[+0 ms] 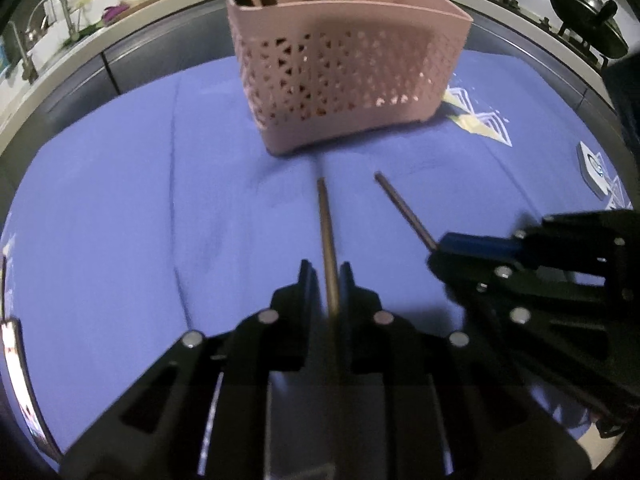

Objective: Organize utensils
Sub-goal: 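Lift both held chopsticks and carry them over the pink basket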

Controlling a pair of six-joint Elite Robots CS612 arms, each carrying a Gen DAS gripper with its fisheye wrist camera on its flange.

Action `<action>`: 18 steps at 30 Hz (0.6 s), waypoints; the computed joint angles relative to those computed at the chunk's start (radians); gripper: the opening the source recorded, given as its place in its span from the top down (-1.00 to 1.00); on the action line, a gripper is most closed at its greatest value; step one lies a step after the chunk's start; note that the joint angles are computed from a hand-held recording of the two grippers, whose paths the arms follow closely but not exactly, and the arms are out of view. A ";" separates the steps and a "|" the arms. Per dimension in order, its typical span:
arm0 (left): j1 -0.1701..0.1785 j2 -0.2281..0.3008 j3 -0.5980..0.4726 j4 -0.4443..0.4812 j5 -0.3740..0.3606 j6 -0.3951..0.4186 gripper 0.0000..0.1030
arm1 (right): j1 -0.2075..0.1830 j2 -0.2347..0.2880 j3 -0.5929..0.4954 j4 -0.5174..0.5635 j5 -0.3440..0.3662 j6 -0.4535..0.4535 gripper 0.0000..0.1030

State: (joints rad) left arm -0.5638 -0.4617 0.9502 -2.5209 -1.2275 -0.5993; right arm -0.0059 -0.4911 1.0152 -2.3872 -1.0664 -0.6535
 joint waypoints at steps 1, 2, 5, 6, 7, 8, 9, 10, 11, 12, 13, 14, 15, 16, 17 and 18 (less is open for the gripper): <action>0.003 0.005 -0.007 -0.009 -0.001 0.011 0.75 | 0.003 0.009 -0.018 0.011 0.005 0.000 0.84; 0.005 0.010 -0.013 -0.015 -0.002 0.019 0.76 | 0.005 0.017 -0.036 0.027 0.014 -0.011 0.84; 0.012 0.014 -0.015 -0.045 -0.026 0.024 0.88 | 0.008 0.031 -0.067 0.059 0.025 -0.001 0.90; 0.018 0.010 -0.008 -0.059 -0.056 0.017 0.89 | 0.005 0.033 -0.075 0.075 0.042 0.007 0.91; 0.022 0.001 0.010 -0.090 -0.084 0.005 0.90 | 0.000 0.030 -0.069 0.073 0.071 0.020 0.91; 0.024 -0.009 0.029 -0.119 -0.087 0.000 0.90 | -0.007 0.020 -0.051 0.051 0.106 0.036 0.91; 0.023 -0.024 0.058 -0.163 -0.082 -0.003 0.90 | -0.014 0.009 -0.031 0.020 0.138 0.047 0.91; 0.022 -0.037 0.081 -0.198 -0.081 -0.003 0.90 | -0.022 -0.011 0.004 -0.037 0.175 0.059 0.91; 0.021 -0.058 0.117 -0.257 -0.079 -0.004 0.90 | -0.027 -0.024 0.028 -0.082 0.198 0.068 0.91; 0.018 -0.069 0.136 -0.286 -0.072 -0.005 0.90 | -0.033 -0.040 0.059 -0.138 0.228 0.079 0.91; 0.015 -0.084 0.157 -0.320 -0.063 -0.003 0.90 | -0.038 -0.052 0.081 -0.178 0.252 0.088 0.91; 0.010 -0.101 0.183 -0.364 -0.049 0.003 0.90 | -0.044 -0.068 0.112 -0.238 0.286 0.101 0.91; 0.004 -0.116 0.207 -0.407 -0.037 0.013 0.90 | -0.049 -0.081 0.137 -0.289 0.309 0.110 0.91; -0.003 -0.131 0.229 -0.447 -0.021 0.023 0.90 | -0.054 -0.093 0.160 -0.337 0.328 0.119 0.91; -0.008 -0.142 0.244 -0.475 -0.010 0.031 0.90 | -0.060 -0.108 0.191 -0.400 0.355 0.133 0.91; -0.015 -0.154 0.262 -0.508 0.005 0.041 0.90 | -0.063 -0.115 0.205 -0.430 0.370 0.141 0.91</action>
State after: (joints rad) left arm -0.5789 -0.6156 1.2121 -3.0293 -1.2226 -0.5580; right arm -0.0693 -0.6066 1.2205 -2.8174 -0.6964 -0.5125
